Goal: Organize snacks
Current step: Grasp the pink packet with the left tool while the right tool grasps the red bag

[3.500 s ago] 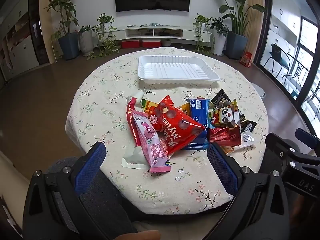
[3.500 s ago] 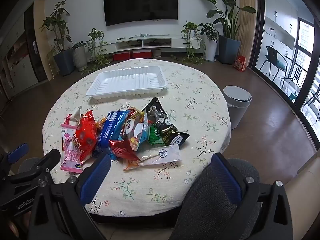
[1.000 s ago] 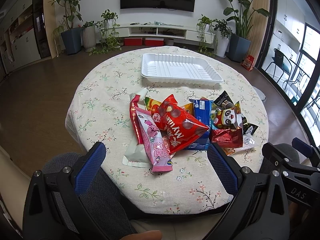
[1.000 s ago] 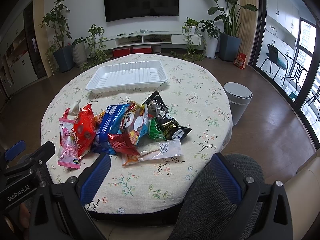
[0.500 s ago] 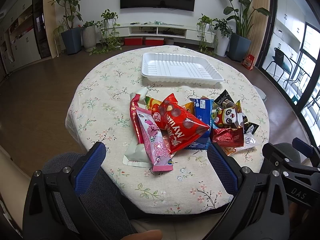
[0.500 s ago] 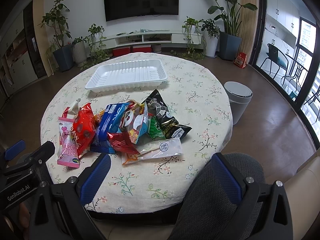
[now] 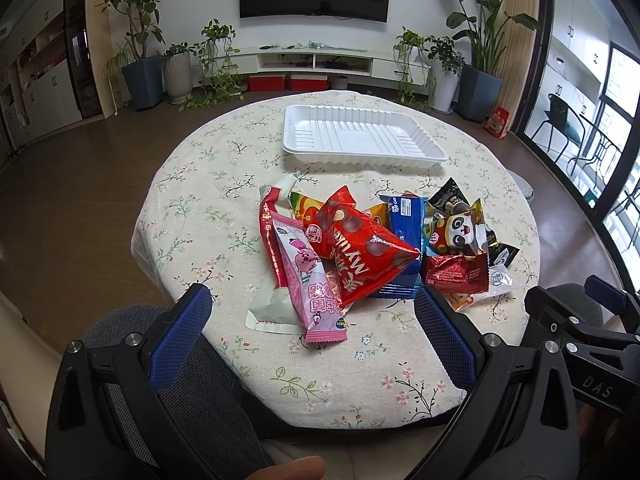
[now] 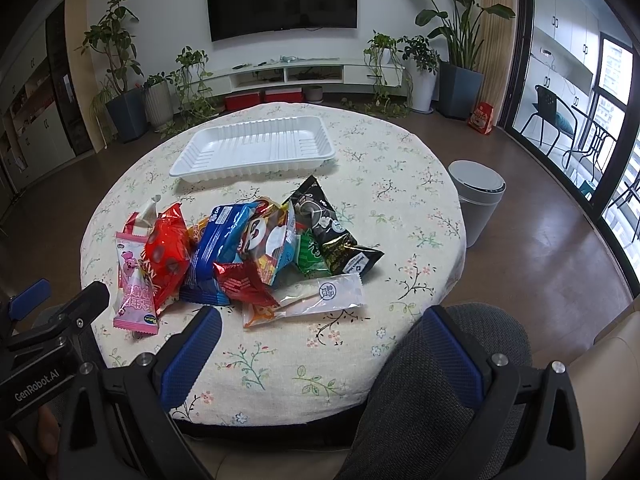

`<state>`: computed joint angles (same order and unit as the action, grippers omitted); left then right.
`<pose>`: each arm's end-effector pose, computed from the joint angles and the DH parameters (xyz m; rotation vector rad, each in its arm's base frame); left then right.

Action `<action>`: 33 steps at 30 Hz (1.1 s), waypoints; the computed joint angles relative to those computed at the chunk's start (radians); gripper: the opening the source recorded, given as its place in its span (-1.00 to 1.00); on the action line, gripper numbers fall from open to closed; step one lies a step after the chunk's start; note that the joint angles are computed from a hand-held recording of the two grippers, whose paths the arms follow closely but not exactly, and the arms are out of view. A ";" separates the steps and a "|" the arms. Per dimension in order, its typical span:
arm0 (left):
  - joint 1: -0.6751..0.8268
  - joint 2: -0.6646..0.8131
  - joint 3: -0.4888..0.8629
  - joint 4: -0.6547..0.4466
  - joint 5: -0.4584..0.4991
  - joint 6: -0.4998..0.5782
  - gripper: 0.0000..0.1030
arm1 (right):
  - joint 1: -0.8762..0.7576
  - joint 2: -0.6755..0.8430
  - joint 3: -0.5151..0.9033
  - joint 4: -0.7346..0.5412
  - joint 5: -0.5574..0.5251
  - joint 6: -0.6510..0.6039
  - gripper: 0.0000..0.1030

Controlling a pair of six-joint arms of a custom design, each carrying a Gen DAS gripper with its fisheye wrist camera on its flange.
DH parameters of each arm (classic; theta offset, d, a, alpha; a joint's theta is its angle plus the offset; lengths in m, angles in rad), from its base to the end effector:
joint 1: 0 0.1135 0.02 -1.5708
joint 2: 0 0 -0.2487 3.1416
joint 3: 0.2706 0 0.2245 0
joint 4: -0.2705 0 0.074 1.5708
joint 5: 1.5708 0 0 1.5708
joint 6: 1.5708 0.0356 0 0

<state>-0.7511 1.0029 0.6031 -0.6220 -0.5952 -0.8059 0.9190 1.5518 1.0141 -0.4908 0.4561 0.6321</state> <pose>0.1327 -0.0966 0.2060 -0.2669 2.3404 0.0483 0.1863 0.2183 0.2121 -0.1933 2.4416 0.0707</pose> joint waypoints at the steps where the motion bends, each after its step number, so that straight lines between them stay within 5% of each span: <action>1: -0.002 -0.002 -0.004 -0.001 -0.005 0.001 0.99 | 0.000 0.000 -0.001 0.001 -0.002 0.000 0.99; 7: -0.001 -0.013 -0.063 0.091 -0.019 0.041 0.99 | -0.032 -0.009 -0.045 0.049 -0.056 -0.006 0.99; 12: 0.167 -0.193 -0.201 0.276 0.233 0.200 0.99 | -0.081 -0.030 -0.058 0.074 -0.072 -0.064 0.99; 15: 0.104 -0.203 -0.221 0.300 0.130 0.241 1.00 | -0.131 -0.035 -0.074 0.107 -0.121 -0.119 0.99; 19: 0.206 -0.062 -0.128 0.155 0.263 0.199 0.99 | -0.216 -0.031 -0.081 0.139 -0.230 -0.172 0.96; 28: 0.479 0.042 -0.075 0.238 0.435 0.371 0.97 | -0.405 0.055 -0.054 0.179 -0.640 -0.163 0.65; 33: 0.594 0.163 -0.020 0.289 0.534 0.450 0.87 | -0.383 0.082 0.001 0.194 -0.667 -0.166 0.59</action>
<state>-0.1571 1.1655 0.5833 -0.3333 -0.0617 -0.3557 0.5359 1.6339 1.0155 -0.2970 -0.2110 0.4661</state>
